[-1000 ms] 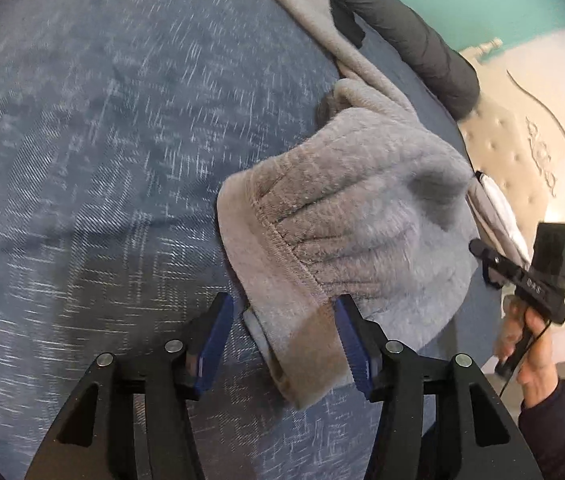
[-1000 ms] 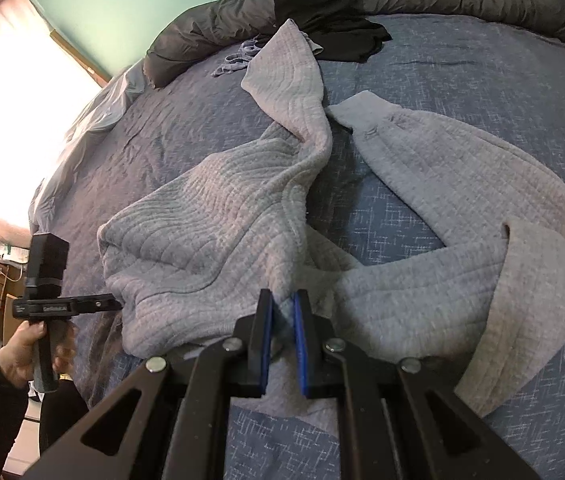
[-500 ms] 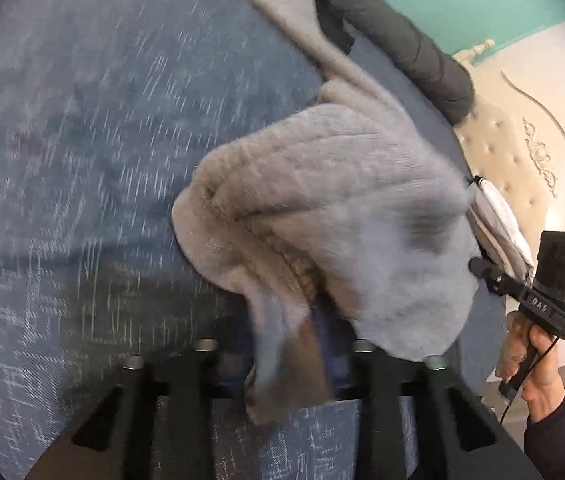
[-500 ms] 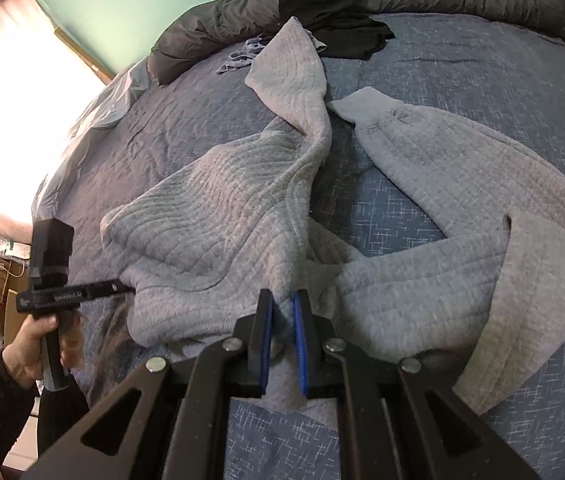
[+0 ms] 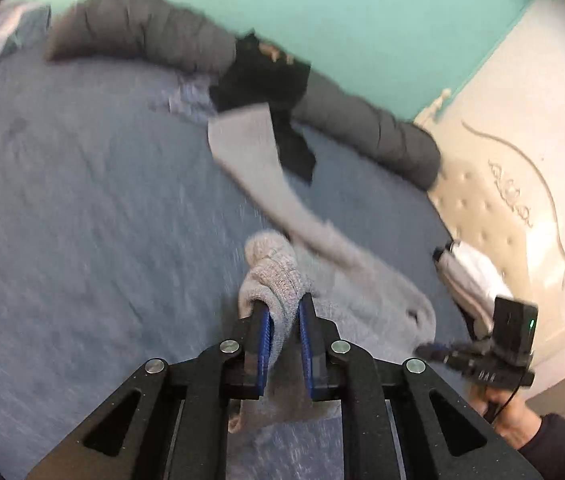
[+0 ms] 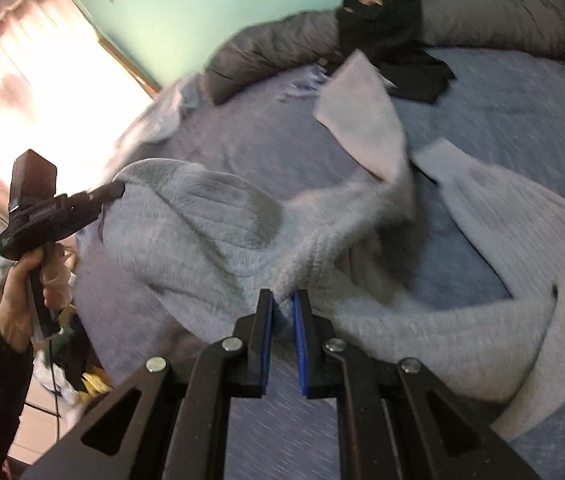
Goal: Fold clothes
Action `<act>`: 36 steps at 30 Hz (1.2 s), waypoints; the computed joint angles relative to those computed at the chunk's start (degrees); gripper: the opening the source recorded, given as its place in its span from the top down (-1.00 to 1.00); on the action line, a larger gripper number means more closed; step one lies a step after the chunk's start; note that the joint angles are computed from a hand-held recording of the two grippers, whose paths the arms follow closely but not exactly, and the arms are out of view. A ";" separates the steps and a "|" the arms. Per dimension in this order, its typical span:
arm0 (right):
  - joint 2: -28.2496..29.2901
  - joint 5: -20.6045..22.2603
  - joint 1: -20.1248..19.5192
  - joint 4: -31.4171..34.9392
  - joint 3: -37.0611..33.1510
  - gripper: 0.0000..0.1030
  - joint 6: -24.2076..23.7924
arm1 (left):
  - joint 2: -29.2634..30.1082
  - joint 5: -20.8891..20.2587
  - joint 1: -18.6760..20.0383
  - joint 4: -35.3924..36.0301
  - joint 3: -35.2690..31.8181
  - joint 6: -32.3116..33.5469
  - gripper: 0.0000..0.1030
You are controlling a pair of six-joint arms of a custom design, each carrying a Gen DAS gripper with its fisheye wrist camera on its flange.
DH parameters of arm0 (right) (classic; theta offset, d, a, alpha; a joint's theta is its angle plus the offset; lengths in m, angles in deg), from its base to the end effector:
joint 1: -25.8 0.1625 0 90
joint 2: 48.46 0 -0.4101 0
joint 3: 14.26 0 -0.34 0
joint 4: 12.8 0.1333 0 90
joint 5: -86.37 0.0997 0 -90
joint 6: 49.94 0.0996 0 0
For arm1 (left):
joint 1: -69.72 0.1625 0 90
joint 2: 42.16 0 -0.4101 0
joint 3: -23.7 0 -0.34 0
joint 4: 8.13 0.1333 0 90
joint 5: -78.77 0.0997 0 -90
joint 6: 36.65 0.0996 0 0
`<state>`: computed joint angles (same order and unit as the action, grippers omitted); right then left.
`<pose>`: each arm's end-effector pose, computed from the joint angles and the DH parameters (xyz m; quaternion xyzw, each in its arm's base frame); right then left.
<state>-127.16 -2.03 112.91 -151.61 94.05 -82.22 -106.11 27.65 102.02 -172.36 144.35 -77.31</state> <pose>0.1106 -0.5091 0.3354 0.2523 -0.9531 0.1631 0.0373 -0.3055 -0.4248 0.2029 0.0879 0.9292 -0.3429 0.1063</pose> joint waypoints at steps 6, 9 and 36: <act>5.57 3.85 8.51 -0.79 -4.86 0.81 4.24 | -6.21 8.11 -1.20 13.07 -11.28 6.42 0.74; 9.20 4.60 11.52 -2.43 -6.09 0.81 6.35 | -9.29 12.62 -2.49 20.47 -15.20 5.86 0.74; 10.16 -19.77 -5.27 -14.21 -9.19 -0.13 10.74 | -25.37 14.98 11.23 29.34 1.82 -9.89 0.04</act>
